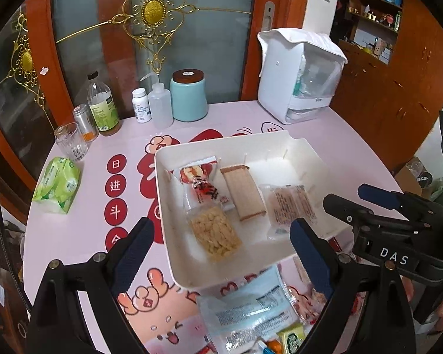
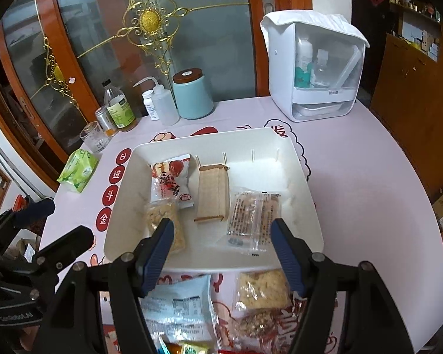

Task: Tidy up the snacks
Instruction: 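Move both grippers back toward the remaining snacks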

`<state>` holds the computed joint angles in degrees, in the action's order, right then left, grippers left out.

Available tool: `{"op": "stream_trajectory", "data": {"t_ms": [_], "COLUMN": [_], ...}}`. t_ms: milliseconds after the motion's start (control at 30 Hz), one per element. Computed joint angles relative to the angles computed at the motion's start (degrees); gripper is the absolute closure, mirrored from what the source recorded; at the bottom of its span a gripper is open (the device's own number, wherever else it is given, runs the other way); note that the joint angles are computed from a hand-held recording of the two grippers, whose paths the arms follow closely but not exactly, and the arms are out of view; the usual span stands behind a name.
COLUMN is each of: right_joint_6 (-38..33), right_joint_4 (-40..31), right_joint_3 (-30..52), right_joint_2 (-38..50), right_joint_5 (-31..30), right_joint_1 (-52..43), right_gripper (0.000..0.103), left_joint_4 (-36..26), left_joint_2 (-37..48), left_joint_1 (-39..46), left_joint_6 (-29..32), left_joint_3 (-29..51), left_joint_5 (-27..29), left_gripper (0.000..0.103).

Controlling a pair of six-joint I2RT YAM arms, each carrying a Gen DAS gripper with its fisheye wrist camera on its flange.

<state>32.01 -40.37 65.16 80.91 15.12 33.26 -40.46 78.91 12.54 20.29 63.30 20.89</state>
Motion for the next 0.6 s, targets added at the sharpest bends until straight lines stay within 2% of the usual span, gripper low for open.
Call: {"op": "stream_trajectory", "data": {"t_ms": [333,600], "right_joint_6": [-0.96,-2.01], "right_joint_4": [-4.12,-10.11], "right_joint_3": [-5.39,-7.36], "right_joint_2": [-13.68,-23.51], "right_joint_5": [0.82,1.86], "right_joint_1": [2.85,5.35], "right_gripper": [0.034,0.033], "left_joint_4": [-5.57,-11.82], "left_joint_2": [-11.51,-20.41], "left_joint_1": [1.35,4.09], "left_joint_6": [1.42,1.23], "left_joint_3": [-3.95,-4.49], "left_joint_5": [0.7,1.84], "left_gripper": [0.011,0.011]}}
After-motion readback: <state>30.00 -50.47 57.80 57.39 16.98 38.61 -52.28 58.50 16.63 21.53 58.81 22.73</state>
